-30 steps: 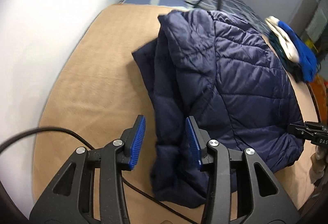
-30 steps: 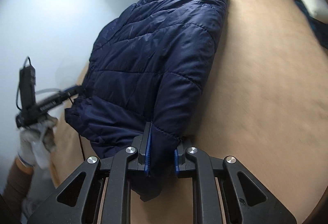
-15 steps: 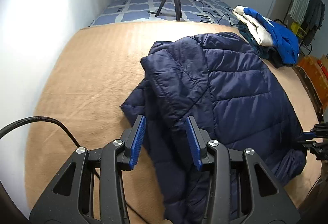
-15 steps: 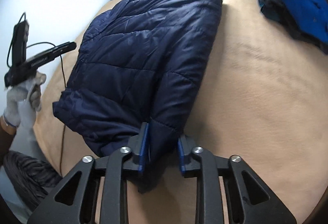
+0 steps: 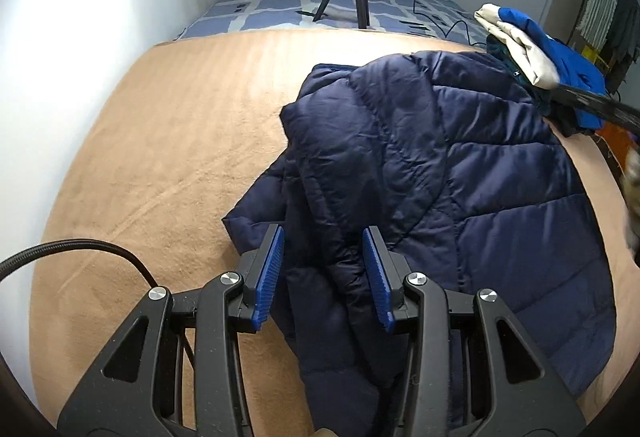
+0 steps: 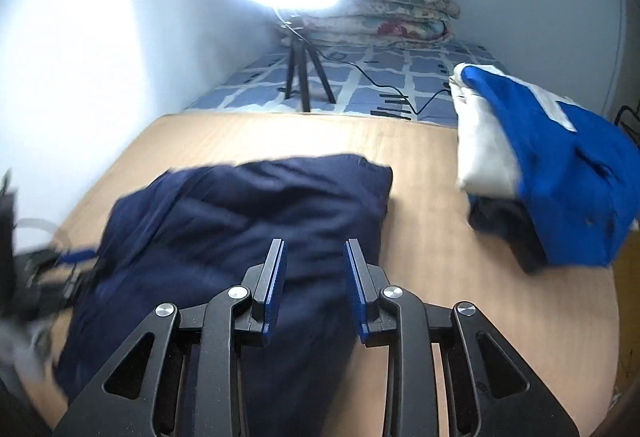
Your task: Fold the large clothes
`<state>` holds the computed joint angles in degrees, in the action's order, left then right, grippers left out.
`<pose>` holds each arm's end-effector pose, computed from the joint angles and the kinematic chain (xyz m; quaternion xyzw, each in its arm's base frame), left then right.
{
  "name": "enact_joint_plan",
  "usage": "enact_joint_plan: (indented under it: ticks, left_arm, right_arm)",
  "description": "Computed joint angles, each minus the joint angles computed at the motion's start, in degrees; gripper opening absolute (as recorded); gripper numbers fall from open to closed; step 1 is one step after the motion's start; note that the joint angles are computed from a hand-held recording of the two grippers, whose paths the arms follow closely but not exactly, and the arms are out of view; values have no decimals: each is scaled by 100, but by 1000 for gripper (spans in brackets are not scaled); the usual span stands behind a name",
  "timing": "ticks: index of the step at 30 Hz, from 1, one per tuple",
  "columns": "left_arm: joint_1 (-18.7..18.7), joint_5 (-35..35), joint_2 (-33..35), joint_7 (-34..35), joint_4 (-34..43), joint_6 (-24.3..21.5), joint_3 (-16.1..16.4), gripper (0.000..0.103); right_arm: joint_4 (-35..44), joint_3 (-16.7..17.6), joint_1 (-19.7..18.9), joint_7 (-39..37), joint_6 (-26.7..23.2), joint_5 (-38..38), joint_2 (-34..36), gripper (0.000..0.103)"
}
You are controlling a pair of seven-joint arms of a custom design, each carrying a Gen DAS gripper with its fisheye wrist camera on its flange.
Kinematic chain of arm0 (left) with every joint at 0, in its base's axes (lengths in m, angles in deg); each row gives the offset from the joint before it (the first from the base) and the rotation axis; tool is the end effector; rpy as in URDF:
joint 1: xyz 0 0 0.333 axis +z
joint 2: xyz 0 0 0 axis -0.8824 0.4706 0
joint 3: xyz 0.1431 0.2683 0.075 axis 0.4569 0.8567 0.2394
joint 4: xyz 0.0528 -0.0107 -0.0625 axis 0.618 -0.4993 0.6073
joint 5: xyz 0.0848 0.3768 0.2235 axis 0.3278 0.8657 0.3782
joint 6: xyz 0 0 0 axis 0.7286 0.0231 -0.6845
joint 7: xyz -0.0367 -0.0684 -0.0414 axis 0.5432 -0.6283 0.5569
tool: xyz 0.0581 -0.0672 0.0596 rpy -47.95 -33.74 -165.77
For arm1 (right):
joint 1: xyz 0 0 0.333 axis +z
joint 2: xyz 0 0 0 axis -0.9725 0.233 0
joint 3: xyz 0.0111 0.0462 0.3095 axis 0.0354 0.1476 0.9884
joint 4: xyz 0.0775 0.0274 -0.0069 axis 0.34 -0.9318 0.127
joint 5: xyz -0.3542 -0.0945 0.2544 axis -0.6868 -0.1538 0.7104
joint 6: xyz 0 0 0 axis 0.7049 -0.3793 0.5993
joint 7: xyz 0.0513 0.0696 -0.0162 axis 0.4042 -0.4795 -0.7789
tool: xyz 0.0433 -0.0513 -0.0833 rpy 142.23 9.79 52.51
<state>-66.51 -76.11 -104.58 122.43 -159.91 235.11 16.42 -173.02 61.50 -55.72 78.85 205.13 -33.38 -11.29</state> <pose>0.4250 -0.2216 0.4359 -0.7120 0.6316 -0.2280 0.2055 0.5672 0.2557 0.4715 -0.7736 0.5138 -0.1595 0.3350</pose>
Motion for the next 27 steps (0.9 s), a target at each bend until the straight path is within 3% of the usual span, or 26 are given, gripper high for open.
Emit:
enact_joint_plan:
  ticks: [6, 9, 11, 12, 14, 15, 16, 18, 21, 24, 27]
  left_arm:
    - [-66, -256, 57, 153, -158, 200, 216, 42]
    - [-115, -402, 14, 319, -223, 223, 309, 43]
    - [-383, -848, -111, 655, -359, 381, 646, 43]
    - [-631, -1258, -226, 936, -483, 496, 959, 44]
    - [-1059, -2021, -427, 1449, -690, 688, 1515, 57]
    - [-1339, -2481, -565, 1720, -826, 810, 1886, 72]
    - [-1473, -2785, -663, 1851, -907, 889, 2075, 78]
    - [-2022, -3661, -892, 2291, -1114, 1121, 2824, 78]
    - [-2667, -4624, -1012, 2867, -1191, 1312, 3648, 79]
    - [-3580, -5602, -1059, 3679, -1178, 1517, 4635, 82]
    - [-4243, -6263, -989, 4421, -1042, 1492, 5316, 82]
  right_arm:
    - [1040, 75, 2, 1266, -528, -1889, 1141, 28]
    - [1254, 151, -51, 1301, -844, -2020, 1317, 28]
    - [1278, 170, -80, 1316, -965, -2078, 1234, 28]
    - [1206, 206, -132, 1230, -977, -1952, 1115, 28]
    - [946, 264, -244, 934, -872, -1560, 813, 29]
    - [807, 275, -283, 746, -784, -1311, 671, 38]
    - [588, 287, -329, 408, -678, -893, 462, 51]
    - [156, 207, -308, -697, -540, 427, 24, 65]
    - [-282, -154, -85, -1735, -745, 1774, -464, 81]
    - [-650, -523, 35, -2172, -1240, 2679, -830, 83]
    - [-933, -799, 28, -2369, -1803, 3370, -1005, 83]
